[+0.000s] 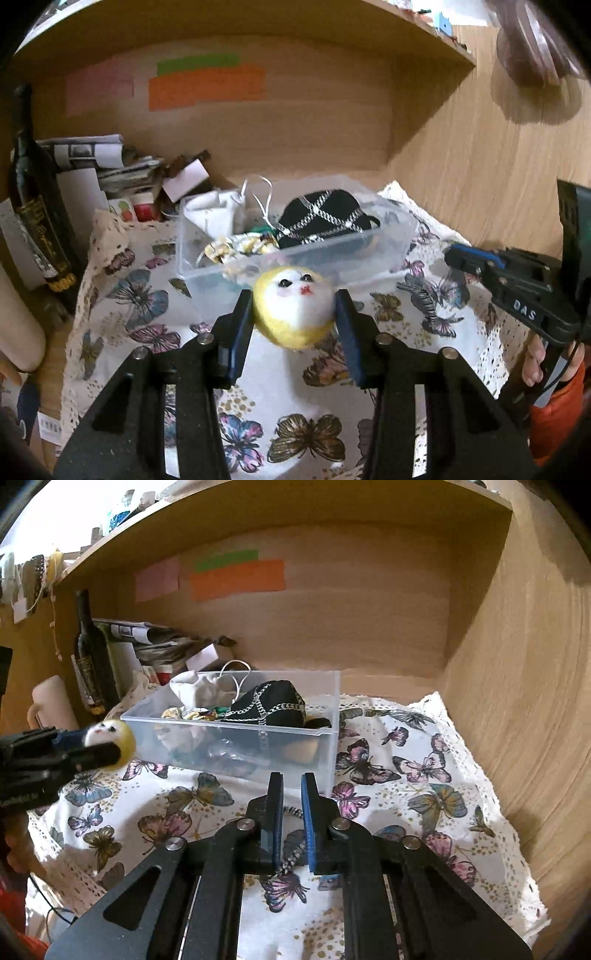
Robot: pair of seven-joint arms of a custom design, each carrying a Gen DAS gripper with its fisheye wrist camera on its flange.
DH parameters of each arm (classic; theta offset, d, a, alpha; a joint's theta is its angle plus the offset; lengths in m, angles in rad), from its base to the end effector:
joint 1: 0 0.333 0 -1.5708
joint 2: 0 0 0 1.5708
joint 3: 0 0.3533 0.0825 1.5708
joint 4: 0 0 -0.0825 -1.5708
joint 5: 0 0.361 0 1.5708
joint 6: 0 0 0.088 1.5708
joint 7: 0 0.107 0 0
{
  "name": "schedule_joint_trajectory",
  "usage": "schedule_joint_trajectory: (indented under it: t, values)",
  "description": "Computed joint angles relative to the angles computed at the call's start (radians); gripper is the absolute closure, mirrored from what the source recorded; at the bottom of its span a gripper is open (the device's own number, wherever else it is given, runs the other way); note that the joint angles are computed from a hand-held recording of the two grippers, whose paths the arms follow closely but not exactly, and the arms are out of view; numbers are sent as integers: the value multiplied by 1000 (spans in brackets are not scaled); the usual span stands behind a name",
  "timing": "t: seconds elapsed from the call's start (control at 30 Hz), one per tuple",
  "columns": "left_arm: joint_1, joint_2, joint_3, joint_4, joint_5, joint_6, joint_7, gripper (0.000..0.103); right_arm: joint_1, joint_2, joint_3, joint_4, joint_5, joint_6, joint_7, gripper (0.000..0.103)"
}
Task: Organize soft objects
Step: 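Carry the ball and cord over the box and open both tools to release them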
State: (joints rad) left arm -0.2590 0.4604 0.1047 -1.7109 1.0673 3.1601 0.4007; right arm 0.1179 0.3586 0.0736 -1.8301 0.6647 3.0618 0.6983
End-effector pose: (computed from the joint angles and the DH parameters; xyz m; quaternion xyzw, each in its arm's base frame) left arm 0.6633 -0.1961 0.4509 -0.5931 0.6528 -0.3665 0.2962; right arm 0.6700 0.0731 0.4772 -0.7535 0.4955 -0.2844 0.3254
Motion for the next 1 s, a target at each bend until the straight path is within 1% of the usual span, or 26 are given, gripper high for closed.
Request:
schedule_joint_trajectory:
  t: [0.03, 0.07, 0.13, 0.17, 0.2, 0.23, 0.3, 0.33, 0.37, 0.4, 0.43, 0.47, 0.5, 0.53, 0.57, 0.6, 0.67, 0.73, 0.77, 0.93, 1.0]
  values:
    - [-2, -1, 5, 0, 2, 3, -6, 59, 12, -2, -16, -3, -11, -15, 19, 94]
    - [-7, 0, 13, 1, 5, 3, -16, 59, 36, 0, -52, -2, -43, -40, 55, 91]
    - [-7, -2, 17, -4, 6, 8, -28, 59, 60, 8, -89, -2, -94, -72, 102, 76]
    - [2, -1, 9, -6, -2, 11, -25, 59, 69, 13, -101, -5, -115, -74, 122, 59]
    - [15, 1, -3, -9, -16, 14, -17, 59, 74, 20, -109, -7, -131, -76, 139, 47]
    - [23, 2, -11, -11, -27, 15, -7, 59, 75, 26, -112, -3, -145, -87, 150, 44]
    - [45, 5, -36, -16, -61, 10, 23, 59, 88, 49, -136, 18, -185, -130, 197, 44]
    - [41, 6, -31, -19, -67, 10, 25, 59, 92, 61, -145, 31, -203, -148, 223, 44]
    - [42, 7, -32, -21, -76, 10, 32, 59, 112, 76, -176, 49, -238, -180, 273, 45]
    - [40, 7, -27, -24, -81, 13, 34, 59, 111, 76, -176, 45, -254, -173, 286, 51]
    - [36, 6, -20, -28, -83, 20, 33, 59, 92, 71, -152, 37, -247, -159, 270, 54]
    - [32, 6, -14, -30, -86, 23, 34, 59, 88, 71, -150, 41, -254, -170, 273, 60]
    - [23, 6, -4, -31, -86, 25, 31, 59, 102, 76, -169, 43, -280, -175, 299, 72]
    - [13, 6, 9, -31, -83, 30, 25, 59, 107, 78, -176, 43, -294, -171, 313, 78]
    - [1, 6, 24, -30, -78, 34, 17, 59, 104, 78, -173, 42, -299, -169, 319, 88]
    - [-12, 5, 42, -31, -70, 41, 5, 59, 99, 77, -166, 42, -301, -171, 320, 93]
    - [-30, 6, 67, -29, -58, 52, -12, 59, 83, 71, -145, 34, -291, -160, 308, 95]
    - [-50, 6, 94, -26, -44, 59, -32, 59, 92, 66, -150, 19, -299, -126, 311, 96]
    - [-48, 6, 93, -24, -43, 59, -32, 59, 92, 62, -147, 12, -299, -112, 307, 96]
    - [-43, 7, 95, -4, -36, 57, -37, 59, 58, 39, -88, 7, -245, -70, 243, 96]
    - [-56, 8, 115, 5, -23, 59, -55, 59, 34, 34, -52, 20, -207, -56, 200, 96]
